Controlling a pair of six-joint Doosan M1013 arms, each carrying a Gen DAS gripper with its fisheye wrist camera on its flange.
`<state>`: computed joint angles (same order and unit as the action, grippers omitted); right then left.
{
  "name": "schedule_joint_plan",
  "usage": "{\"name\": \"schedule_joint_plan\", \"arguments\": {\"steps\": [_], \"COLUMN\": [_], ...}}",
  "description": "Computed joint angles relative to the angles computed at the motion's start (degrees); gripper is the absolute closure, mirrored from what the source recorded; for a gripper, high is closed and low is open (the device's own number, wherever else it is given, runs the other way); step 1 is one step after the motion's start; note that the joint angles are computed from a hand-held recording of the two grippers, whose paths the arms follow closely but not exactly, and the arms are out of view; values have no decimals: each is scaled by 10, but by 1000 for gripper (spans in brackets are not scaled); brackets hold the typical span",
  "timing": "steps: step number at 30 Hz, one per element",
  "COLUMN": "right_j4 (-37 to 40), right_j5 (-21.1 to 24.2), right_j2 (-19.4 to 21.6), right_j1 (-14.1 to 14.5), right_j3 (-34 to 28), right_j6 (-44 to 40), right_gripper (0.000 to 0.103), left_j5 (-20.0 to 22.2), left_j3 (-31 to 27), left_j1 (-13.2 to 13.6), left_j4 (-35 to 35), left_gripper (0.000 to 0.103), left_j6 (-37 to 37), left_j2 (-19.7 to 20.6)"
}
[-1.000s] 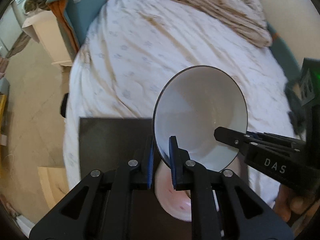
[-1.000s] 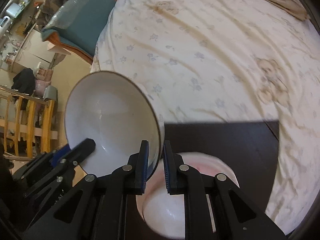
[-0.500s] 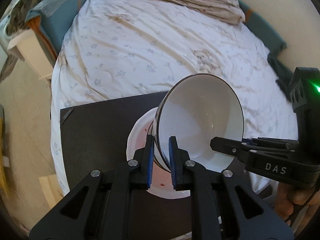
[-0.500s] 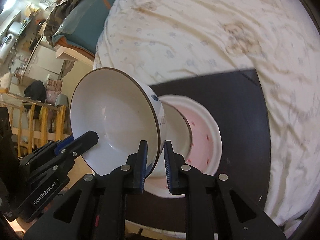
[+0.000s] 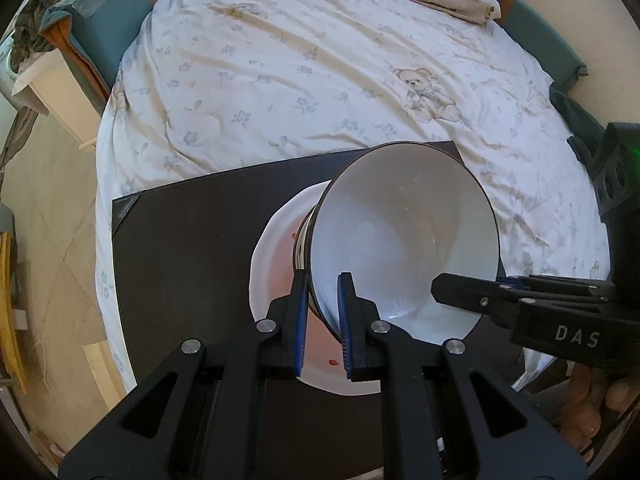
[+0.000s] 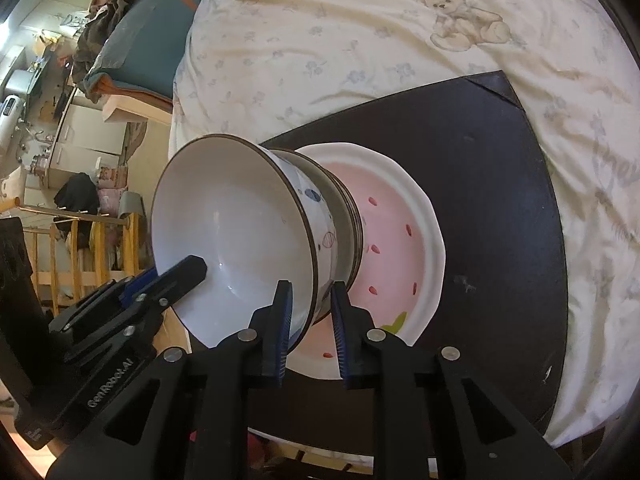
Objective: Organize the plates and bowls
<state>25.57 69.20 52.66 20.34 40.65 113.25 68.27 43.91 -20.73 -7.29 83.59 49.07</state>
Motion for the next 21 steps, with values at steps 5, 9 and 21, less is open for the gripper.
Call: {"name": "schedule_joint_plan", "arguments": {"steps": [5, 9, 21], "right_j4": [1, -9, -22], "right_j5": [-6, -10, -29], "right_j2": [0, -2, -9], "right_j1": [-2, -2, -5], "right_j3": [1, 5, 16], "right_j6": [6, 5, 10], "right_gripper": [77, 77, 74], "left_j5": [5, -7, -35], "left_j3": [-7, -4, -8], "left_j1": [6, 2, 16], "left_j4": [-20, 5, -35], "left_gripper": [92, 92, 91], "left_j6": [-6, -1, -21], "left_j2": [6, 2, 5]}}
